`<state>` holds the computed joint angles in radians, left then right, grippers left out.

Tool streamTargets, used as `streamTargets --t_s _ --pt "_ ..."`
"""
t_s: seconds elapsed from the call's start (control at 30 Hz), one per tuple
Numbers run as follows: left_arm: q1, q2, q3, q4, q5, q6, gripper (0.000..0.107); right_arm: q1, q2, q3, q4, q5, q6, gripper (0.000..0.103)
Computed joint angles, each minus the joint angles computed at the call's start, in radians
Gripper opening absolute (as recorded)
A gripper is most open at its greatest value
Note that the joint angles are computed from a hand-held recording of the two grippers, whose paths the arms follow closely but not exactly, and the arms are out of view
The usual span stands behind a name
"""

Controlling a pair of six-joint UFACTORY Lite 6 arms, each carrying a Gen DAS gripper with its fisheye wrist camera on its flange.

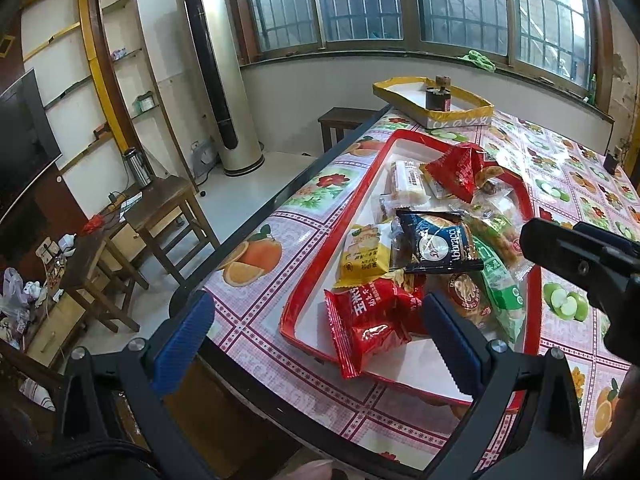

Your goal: Organize snacks

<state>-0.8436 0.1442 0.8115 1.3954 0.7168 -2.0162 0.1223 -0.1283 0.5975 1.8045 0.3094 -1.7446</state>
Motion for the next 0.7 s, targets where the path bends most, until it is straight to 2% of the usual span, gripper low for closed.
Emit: streamTargets --t_s 0.7 --pt "-0.018 0.009 0.012 -0.026 0.013 0.014 0.103 0.0 -0.02 -0.008 -0.02 0.007 0.017 0.082"
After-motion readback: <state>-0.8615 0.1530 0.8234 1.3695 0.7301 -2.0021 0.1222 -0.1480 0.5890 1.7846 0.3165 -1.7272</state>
